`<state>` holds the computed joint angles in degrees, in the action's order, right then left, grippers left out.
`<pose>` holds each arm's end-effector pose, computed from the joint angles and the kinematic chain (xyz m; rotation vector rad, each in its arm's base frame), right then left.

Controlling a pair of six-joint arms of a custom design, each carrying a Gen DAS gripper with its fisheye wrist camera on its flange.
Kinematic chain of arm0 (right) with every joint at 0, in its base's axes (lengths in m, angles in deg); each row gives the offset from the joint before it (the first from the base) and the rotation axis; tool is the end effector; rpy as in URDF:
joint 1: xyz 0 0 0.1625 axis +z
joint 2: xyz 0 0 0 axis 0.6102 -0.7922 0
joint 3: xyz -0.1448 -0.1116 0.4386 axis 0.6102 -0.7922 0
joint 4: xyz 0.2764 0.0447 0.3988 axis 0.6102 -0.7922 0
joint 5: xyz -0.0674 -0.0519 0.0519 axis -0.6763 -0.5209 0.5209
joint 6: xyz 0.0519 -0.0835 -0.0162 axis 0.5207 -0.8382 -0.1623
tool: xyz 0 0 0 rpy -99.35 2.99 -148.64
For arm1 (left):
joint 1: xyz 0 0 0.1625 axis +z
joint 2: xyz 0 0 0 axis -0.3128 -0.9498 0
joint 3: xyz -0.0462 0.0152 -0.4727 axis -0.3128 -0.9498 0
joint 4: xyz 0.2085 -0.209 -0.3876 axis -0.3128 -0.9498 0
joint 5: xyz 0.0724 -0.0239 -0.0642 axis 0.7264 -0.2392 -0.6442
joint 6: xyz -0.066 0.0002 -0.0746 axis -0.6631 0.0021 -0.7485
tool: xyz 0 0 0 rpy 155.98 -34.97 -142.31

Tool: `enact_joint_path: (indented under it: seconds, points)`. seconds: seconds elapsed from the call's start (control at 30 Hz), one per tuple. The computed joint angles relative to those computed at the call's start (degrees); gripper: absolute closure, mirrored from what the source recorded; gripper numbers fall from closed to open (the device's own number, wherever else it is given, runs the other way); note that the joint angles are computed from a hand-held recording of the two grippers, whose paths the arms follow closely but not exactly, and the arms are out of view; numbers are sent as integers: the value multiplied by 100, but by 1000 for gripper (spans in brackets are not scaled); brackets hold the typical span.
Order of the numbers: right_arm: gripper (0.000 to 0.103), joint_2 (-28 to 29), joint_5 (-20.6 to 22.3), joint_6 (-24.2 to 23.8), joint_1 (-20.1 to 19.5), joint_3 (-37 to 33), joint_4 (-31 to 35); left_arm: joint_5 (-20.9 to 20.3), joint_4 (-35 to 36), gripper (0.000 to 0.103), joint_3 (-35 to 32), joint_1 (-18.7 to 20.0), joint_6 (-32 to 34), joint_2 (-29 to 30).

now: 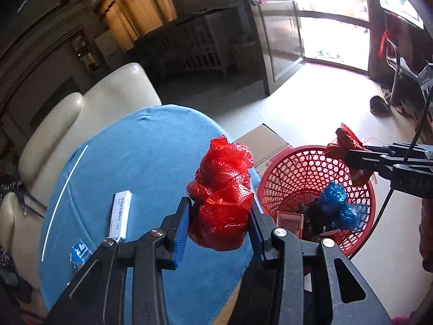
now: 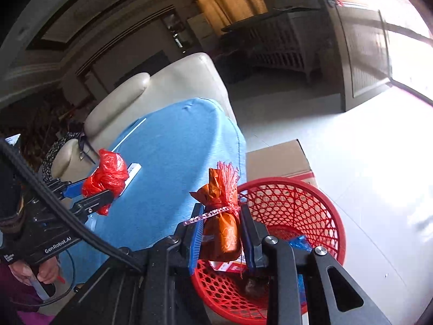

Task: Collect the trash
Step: 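Open the left gripper over the red basket to drop the red bag while the right drops the orange item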

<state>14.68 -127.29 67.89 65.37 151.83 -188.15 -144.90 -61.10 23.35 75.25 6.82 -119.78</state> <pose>0.2221 -0.7014 0.2498 -0.4891 -2.2065 1.2929 -0.3579 -0.8688 0.1641 1.7595 2.0156 -0.3134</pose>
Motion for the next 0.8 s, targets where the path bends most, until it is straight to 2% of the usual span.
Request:
enact_joint_path:
  seconds: [0.3, 0.43, 0.63, 0.8]
  points:
    - [74, -187, 22, 233, -106, 343, -282, -5, 400, 61, 21, -102, -31, 127]
    - [74, -272, -4, 385, -151, 478, -337, -247, 1013, 59, -131, -92, -197, 220]
    - [74, -354, -120, 465, -177, 584, -453, -375, 1070, 59, -29, -112, -125, 224]
    - [74, -377, -192, 442, -180, 595, -536, -427, 971, 44, -42, -107, -80, 237]
